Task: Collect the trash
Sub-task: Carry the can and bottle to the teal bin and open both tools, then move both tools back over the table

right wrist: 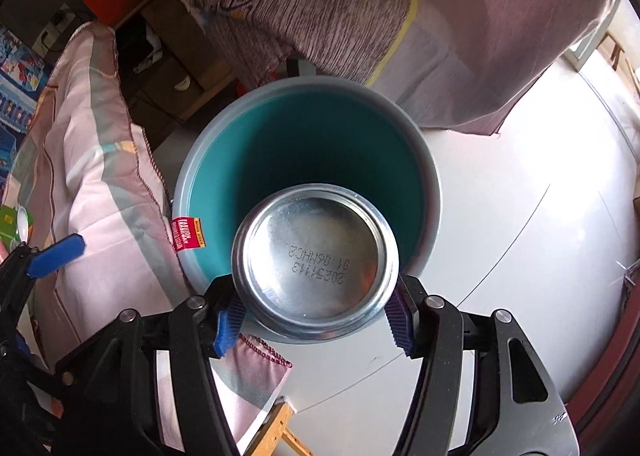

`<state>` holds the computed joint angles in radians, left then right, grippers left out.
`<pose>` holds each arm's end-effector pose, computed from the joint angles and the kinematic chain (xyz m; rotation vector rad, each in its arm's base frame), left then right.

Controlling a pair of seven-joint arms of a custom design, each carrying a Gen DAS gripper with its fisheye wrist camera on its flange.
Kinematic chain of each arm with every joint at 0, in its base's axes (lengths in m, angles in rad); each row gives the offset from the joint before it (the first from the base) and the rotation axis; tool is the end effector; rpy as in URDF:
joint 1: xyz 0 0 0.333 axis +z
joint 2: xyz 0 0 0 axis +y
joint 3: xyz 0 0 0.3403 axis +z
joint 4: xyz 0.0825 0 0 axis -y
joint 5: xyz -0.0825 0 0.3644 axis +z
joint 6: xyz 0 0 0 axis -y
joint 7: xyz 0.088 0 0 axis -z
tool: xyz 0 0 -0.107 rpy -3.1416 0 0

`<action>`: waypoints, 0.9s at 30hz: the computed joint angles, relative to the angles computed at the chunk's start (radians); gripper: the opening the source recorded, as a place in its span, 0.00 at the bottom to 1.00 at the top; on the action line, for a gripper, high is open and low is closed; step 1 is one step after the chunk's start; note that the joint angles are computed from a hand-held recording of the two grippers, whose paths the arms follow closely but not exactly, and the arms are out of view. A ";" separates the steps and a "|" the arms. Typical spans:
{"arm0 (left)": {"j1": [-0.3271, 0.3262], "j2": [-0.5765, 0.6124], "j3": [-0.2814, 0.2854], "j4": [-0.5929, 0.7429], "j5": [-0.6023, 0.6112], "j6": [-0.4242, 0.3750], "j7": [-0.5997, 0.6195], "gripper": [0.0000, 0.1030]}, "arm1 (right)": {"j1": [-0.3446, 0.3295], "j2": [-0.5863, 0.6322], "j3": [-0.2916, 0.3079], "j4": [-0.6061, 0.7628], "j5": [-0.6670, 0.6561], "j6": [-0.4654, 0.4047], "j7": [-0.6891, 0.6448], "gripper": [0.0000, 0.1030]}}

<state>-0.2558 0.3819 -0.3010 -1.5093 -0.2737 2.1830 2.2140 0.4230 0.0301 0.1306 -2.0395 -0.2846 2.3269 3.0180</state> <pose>0.5966 -0.3426 0.5165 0.8006 -2.9351 0.7195 0.4834 0.2922 0.4884 -1.1629 2.5839 -0.2391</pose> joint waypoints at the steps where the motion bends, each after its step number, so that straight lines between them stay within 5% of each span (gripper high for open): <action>1: 0.007 -0.005 0.001 -0.007 -0.007 0.001 0.004 0.94 | 0.002 -0.001 0.000 0.002 -0.015 0.002 0.014 0.77; 10: 0.074 -0.069 0.023 -0.057 -0.079 -0.018 0.012 0.96 | 0.017 -0.009 0.012 0.053 -0.021 -0.059 0.064 0.85; 16: 0.108 -0.208 0.042 -0.263 -0.121 0.220 0.143 0.96 | 0.056 -0.002 0.039 0.117 -0.117 -0.105 0.107 0.85; 22: 0.162 -0.304 0.085 -0.362 -0.248 0.237 0.296 0.96 | 0.122 0.086 0.053 0.275 -0.207 -0.127 0.045 0.85; 25: 0.193 -0.325 0.127 -0.365 -0.248 0.166 0.350 0.96 | 0.166 0.184 0.047 0.423 -0.195 -0.173 -0.039 0.85; 27: 0.210 -0.350 0.147 -0.396 -0.272 0.187 0.381 0.96 | 0.195 0.260 0.040 0.534 -0.162 -0.195 -0.093 0.85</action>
